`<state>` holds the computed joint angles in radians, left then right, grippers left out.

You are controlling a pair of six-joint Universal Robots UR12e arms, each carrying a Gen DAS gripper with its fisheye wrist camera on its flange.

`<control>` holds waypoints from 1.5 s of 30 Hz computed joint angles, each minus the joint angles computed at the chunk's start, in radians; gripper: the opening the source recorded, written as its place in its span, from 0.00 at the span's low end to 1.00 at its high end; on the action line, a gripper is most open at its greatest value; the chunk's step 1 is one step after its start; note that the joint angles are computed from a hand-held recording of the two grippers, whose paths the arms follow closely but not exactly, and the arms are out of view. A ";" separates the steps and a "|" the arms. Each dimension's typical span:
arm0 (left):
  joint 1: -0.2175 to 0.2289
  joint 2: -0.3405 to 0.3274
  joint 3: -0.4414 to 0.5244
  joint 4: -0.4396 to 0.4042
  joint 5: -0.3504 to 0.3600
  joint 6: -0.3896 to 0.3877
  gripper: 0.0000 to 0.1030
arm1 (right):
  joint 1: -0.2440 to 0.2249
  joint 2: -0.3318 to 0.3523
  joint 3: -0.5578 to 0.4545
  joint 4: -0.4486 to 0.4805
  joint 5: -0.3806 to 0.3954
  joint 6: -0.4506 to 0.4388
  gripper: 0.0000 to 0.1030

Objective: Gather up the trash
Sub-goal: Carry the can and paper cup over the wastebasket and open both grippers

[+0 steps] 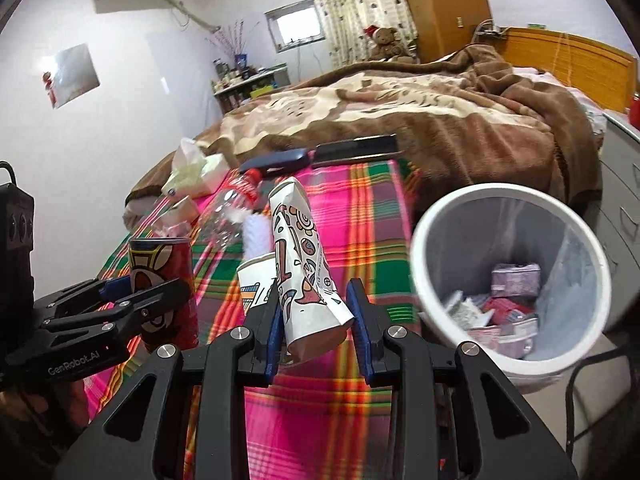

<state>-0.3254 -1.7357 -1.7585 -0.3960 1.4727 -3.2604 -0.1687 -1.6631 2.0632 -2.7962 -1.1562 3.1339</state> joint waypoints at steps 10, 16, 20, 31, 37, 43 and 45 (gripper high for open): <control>-0.054 -0.054 0.081 -0.006 -0.038 0.045 0.51 | -0.059 -0.013 0.013 -0.038 -0.060 0.056 0.30; -0.086 -0.101 0.145 -0.014 -0.065 0.074 0.51 | -0.083 -0.016 0.014 -0.044 -0.114 0.073 0.30; -0.102 -0.134 0.190 -0.035 -0.083 0.090 0.51 | -0.097 -0.015 0.013 -0.038 -0.154 0.078 0.30; -0.132 -0.222 0.293 -0.098 -0.134 0.101 0.51 | -0.129 0.009 -0.005 0.012 -0.217 0.081 0.30; -0.143 -0.266 0.339 -0.141 -0.136 0.093 0.51 | -0.133 0.025 -0.019 0.047 -0.238 0.063 0.31; -0.137 -0.276 0.344 -0.127 -0.160 0.075 0.54 | -0.126 0.032 -0.027 0.078 -0.266 0.039 0.37; -0.139 -0.273 0.340 -0.114 -0.141 0.077 0.64 | -0.126 0.031 -0.024 0.075 -0.265 0.038 0.57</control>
<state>-0.4642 -2.0090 -1.4184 -0.5101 1.3317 -3.1836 -0.2945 -1.6326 2.0390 -2.7214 -1.4212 3.1723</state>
